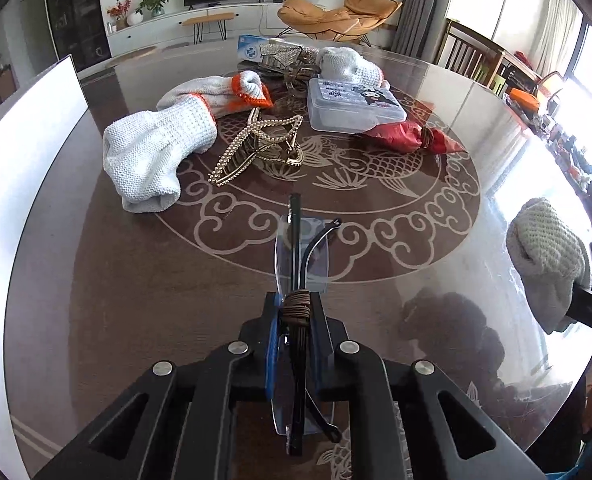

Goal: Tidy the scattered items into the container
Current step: 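Lift the glasses with the left tool while the right tool lifts the glove, then open both tools over the container, dropping glasses and glove inside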

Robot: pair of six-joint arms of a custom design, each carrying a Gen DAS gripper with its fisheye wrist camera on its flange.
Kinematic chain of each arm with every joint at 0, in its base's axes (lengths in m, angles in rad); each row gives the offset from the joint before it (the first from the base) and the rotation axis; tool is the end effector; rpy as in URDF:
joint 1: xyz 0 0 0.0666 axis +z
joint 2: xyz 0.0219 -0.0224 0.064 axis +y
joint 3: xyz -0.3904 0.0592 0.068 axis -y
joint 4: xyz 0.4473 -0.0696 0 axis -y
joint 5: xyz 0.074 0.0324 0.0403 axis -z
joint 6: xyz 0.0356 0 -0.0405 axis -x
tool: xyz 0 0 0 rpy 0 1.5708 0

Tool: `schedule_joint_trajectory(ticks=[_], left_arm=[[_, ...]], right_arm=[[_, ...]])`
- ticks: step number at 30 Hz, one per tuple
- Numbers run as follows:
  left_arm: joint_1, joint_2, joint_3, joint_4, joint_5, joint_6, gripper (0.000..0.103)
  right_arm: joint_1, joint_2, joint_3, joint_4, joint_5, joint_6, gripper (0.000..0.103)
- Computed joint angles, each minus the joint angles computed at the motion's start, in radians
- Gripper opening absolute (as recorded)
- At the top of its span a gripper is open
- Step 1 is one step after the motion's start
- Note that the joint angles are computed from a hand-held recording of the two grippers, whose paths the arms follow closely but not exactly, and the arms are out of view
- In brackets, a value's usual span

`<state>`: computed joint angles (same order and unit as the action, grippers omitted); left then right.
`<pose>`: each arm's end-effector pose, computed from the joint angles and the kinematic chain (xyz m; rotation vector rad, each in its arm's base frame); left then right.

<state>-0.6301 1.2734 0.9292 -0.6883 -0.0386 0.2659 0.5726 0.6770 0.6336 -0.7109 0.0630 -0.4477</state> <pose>0.3638 -0.2641 0.2787 0.4620 2.5864 -0.2682 0.2425 0.1532 0.3336 -0.1154 2.3618 0.4344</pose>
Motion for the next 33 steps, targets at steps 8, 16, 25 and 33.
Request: schedule_joint_trajectory(ticks=[8,16,25,33], left_arm=[[0.084,-0.184,-0.070,0.023,0.103,0.107,0.011],[0.493,-0.410,-0.047,-0.097,0.123,-0.006,0.011],[0.935,-0.247,0.007,-0.173,0.217,-0.151,0.011],[0.974,-0.169,0.019,-0.230,0.138,-0.162,0.048]], right_arm=[[0.032,0.087,0.051,0.010,-0.017,0.026,0.024],[0.180,0.491,0.444,0.122,-0.083,0.194,0.024],[0.318,1.092,1.114,-0.037,-0.214,0.199,0.024],[0.355,1.309,1.350,-0.233,-0.216,0.225,0.048]])
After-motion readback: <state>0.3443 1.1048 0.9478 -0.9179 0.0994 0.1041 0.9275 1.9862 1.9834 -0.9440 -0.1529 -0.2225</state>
